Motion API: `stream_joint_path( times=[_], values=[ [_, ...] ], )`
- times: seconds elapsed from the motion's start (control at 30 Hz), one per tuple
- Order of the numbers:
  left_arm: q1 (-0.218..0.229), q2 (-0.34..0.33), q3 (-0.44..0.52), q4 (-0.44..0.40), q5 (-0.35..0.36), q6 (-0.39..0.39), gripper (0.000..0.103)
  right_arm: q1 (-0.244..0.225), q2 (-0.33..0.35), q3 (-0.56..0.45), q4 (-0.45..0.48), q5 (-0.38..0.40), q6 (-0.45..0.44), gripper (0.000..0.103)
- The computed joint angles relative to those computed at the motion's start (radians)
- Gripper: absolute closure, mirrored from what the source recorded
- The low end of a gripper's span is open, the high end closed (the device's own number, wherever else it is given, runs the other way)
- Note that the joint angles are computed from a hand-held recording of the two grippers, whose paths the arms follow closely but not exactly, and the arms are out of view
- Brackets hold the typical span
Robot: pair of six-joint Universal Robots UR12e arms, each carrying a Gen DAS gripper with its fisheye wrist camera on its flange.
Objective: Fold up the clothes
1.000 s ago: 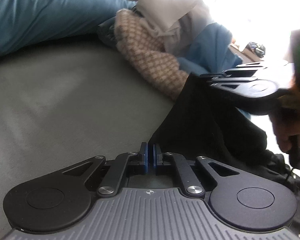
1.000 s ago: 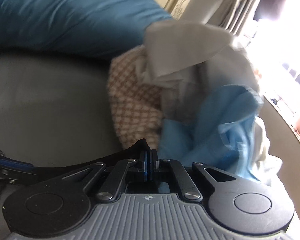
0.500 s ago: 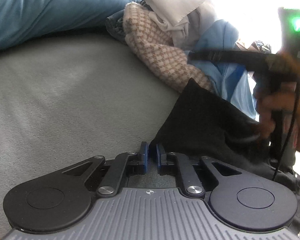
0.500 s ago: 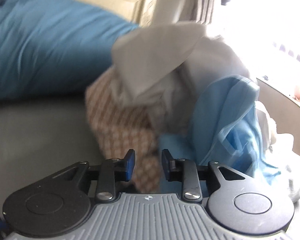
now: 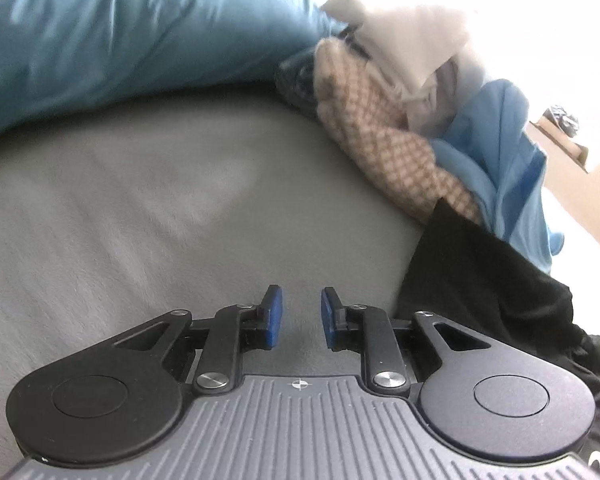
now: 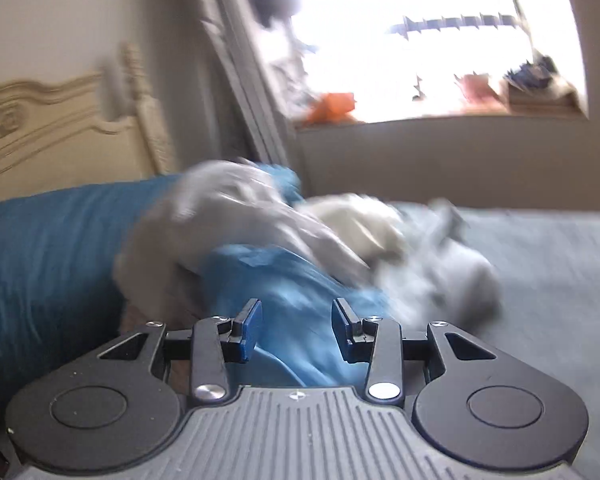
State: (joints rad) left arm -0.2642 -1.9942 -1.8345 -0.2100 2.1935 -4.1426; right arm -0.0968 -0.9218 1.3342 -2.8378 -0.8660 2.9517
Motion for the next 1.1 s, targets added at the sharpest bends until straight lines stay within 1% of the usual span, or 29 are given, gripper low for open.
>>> stream_joint_path(
  times=[0.07, 0.13, 0.17, 0.2, 0.23, 0.3, 0.37, 0.43, 0.5, 0.57, 0.63, 0.67, 0.73, 0.87, 0.97, 1.03, 1.1],
  values=[
    [-0.005, -0.016, 0.019, 0.048, -0.02, 0.074, 0.082, -0.023, -0.01, -0.006, 0.128, -0.059, -0.016, 0.062],
    [-0.008, -0.033, 0.042, 0.093, -0.049, 0.151, 0.082, -0.035, -0.01, -0.007, 0.224, -0.123, -0.026, 0.061],
    [-0.01, -0.041, 0.053, 0.113, -0.065, 0.189, 0.082, -0.042, -0.008, -0.013, 0.288, -0.133, -0.039, 0.063],
    [-0.009, -0.052, 0.069, 0.127, -0.098, 0.229, 0.081, -0.042, -0.005, -0.013, 0.316, -0.151, -0.033, 0.063],
    [-0.009, -0.063, 0.084, 0.123, -0.123, 0.257, 0.081, -0.04, -0.005, -0.01, 0.342, -0.164, -0.037, 0.063],
    [-0.012, -0.082, 0.113, 0.101, -0.162, 0.301, 0.081, -0.033, -0.007, -0.009, 0.414, -0.184, -0.101, 0.065],
    [-0.014, -0.096, 0.137, 0.053, -0.171, 0.316, 0.081, -0.024, -0.013, 0.002, 0.442, -0.225, -0.131, 0.066],
    [-0.015, -0.104, 0.15, 0.009, -0.172, 0.314, 0.081, -0.024, -0.017, 0.016, 0.434, -0.249, -0.099, 0.066],
    [-0.013, -0.105, 0.146, 0.016, -0.171, 0.303, 0.08, -0.035, -0.009, 0.004, 0.46, -0.225, -0.057, 0.066],
    [-0.013, -0.107, 0.146, 0.015, -0.169, 0.309, 0.08, -0.042, 0.001, -0.012, 0.479, -0.202, -0.01, 0.066],
    [-0.013, -0.109, 0.148, 0.012, -0.168, 0.318, 0.079, -0.044, 0.005, -0.02, 0.469, -0.182, 0.001, 0.066],
    [-0.013, -0.11, 0.148, 0.01, -0.167, 0.323, 0.079, -0.045, 0.008, -0.029, 0.484, -0.154, -0.027, 0.066],
    [-0.014, -0.111, 0.15, 0.006, -0.164, 0.33, 0.079, -0.037, 0.001, -0.03, 0.496, -0.143, -0.107, 0.066],
    [-0.01, -0.113, 0.151, 0.007, -0.17, 0.318, 0.079, -0.01, -0.002, -0.024, 0.493, -0.154, -0.297, 0.066],
    [-0.009, -0.113, 0.149, 0.013, -0.172, 0.336, 0.079, 0.015, -0.004, -0.013, 0.475, -0.185, -0.463, 0.066],
    [-0.008, -0.112, 0.146, 0.019, -0.177, 0.339, 0.078, 0.032, 0.009, -0.031, 0.509, -0.217, -0.552, 0.065],
    [-0.006, -0.111, 0.143, 0.024, -0.182, 0.34, 0.078, 0.045, 0.021, -0.055, 0.55, -0.231, -0.605, 0.065]
  ],
)
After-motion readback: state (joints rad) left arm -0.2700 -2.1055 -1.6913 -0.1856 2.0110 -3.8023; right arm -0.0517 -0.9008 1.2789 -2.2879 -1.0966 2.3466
